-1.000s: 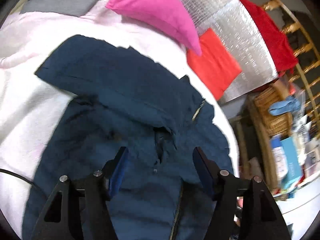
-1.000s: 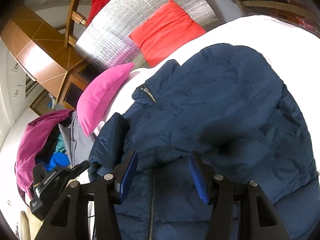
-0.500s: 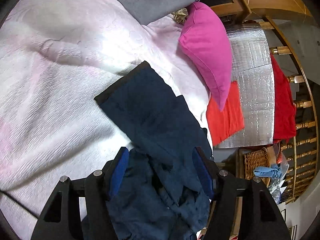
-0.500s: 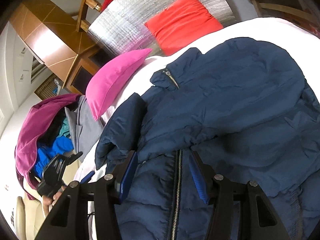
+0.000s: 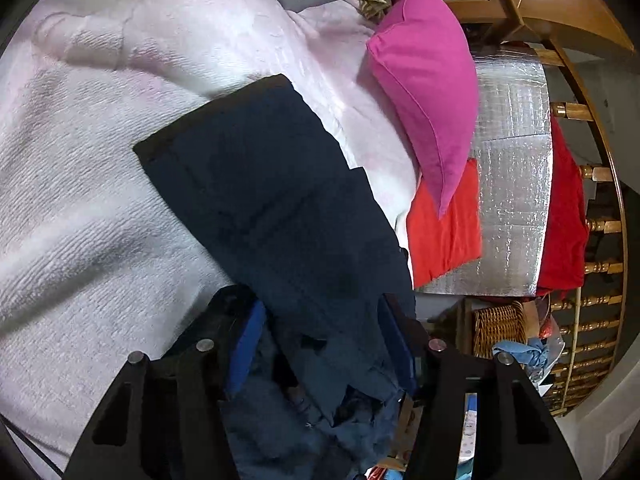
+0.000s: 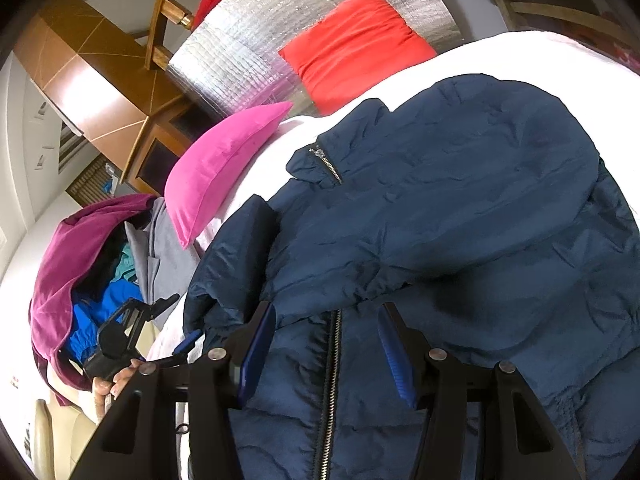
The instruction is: Fold large clothes
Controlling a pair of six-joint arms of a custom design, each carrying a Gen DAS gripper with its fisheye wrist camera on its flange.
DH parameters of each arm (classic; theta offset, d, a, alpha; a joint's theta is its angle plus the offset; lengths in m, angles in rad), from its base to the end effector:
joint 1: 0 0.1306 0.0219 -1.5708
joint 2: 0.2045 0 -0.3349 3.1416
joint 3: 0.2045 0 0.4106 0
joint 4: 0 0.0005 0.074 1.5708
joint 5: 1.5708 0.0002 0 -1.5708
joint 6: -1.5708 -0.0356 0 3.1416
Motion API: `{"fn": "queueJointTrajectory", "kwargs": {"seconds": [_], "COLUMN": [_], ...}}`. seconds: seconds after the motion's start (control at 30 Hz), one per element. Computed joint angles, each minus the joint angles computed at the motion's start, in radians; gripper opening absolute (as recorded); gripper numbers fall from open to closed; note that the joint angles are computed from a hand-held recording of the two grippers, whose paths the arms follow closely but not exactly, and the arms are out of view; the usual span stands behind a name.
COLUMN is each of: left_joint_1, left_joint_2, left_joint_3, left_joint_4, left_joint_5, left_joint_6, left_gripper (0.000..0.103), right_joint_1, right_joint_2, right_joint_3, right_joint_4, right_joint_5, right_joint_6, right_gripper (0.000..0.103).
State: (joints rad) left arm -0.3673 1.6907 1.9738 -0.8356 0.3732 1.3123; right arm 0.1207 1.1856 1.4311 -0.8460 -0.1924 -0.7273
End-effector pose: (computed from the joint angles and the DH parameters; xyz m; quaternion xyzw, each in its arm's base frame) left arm 0.5682 -0.2331 0.5063 -0.3100 0.8051 -0.4647 0.1992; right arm 0.4457 0.0604 0.4981 0.2202 0.8537 0.2684 0.3881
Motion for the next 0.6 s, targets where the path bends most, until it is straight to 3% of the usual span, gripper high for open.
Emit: {"fn": "queueJointTrajectory", "kwargs": {"seconds": [0.07,0.2,0.33,0.47,0.6], "left_joint_1": [0.001,0.006,-0.008,-0.040,-0.112], "left_joint_2": [0.006,0.026,0.035,0.063,0.143], "left_joint_3": [0.007,0.036,0.097,0.198,0.391], "left_joint_4": [-0.017,-0.034,-0.082,-0.120,-0.170], "left_joint_5": [-0.019,-0.051,-0.140,-0.245,-0.360], "left_joint_6": [0.009,0.018,-0.053,-0.198,-0.445], "left_gripper": [0.057,0.038,0.022,0.016,0.014], "right_joint_1": [-0.005,-0.015,-0.034,-0.049,-0.064], "right_joint_2": [0.003,0.001,-0.005,-0.010,-0.019], "right_joint_3": [-0.003,-0.012,-0.023,-0.029,-0.034], "right_joint_4": [0.003,0.011,0.020,0.022,0.025], "right_joint_5": [-0.008,-0.012,-0.022,-0.028,-0.029], "right_joint_6": [0.000,0.002,-0.002,-0.006,-0.010], "right_gripper": [0.058,0.057,0.058,0.058,0.058]}}
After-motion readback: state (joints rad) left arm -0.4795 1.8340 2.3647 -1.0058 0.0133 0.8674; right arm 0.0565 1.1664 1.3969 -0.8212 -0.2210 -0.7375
